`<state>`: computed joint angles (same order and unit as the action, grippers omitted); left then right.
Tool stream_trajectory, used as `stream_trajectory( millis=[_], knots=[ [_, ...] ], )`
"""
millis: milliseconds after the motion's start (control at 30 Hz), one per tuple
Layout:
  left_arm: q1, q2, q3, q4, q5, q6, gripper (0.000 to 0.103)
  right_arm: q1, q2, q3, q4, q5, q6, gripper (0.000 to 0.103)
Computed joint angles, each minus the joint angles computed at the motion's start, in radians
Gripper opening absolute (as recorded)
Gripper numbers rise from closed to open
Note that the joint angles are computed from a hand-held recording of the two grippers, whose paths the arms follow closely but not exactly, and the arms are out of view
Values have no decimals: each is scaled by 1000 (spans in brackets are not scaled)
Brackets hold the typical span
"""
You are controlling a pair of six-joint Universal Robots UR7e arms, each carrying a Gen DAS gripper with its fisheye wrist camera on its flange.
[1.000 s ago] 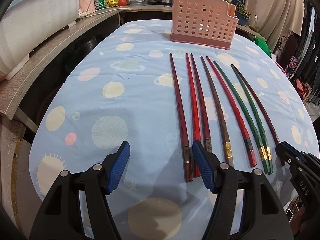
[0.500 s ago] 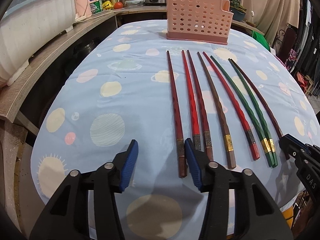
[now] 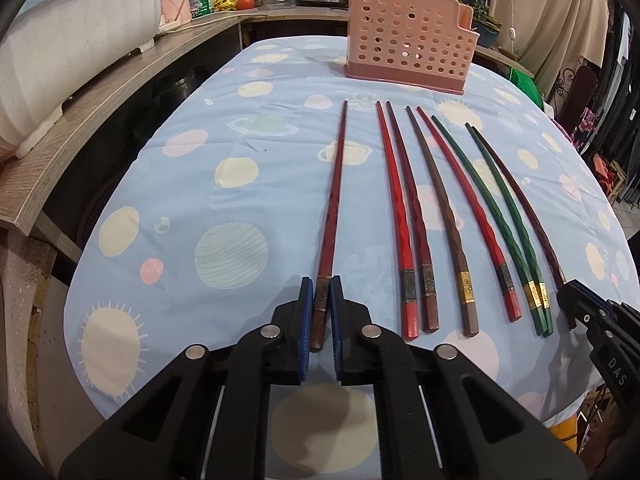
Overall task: Organize utensils
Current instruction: 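Grasp a maroon chopstick with the right tool while the left tool grasps a dark red chopstick, then lift both chopsticks and carry them over the pink holder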
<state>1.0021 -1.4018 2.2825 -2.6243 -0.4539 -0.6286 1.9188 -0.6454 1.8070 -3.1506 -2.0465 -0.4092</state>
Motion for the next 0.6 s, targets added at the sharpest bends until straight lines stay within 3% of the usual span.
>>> stream_trajectory(
  millis=[600],
  knots=[
    [-95,-132,-56,307,16,-193,7,36,-98,-14,7,66,32,7]
  ],
)
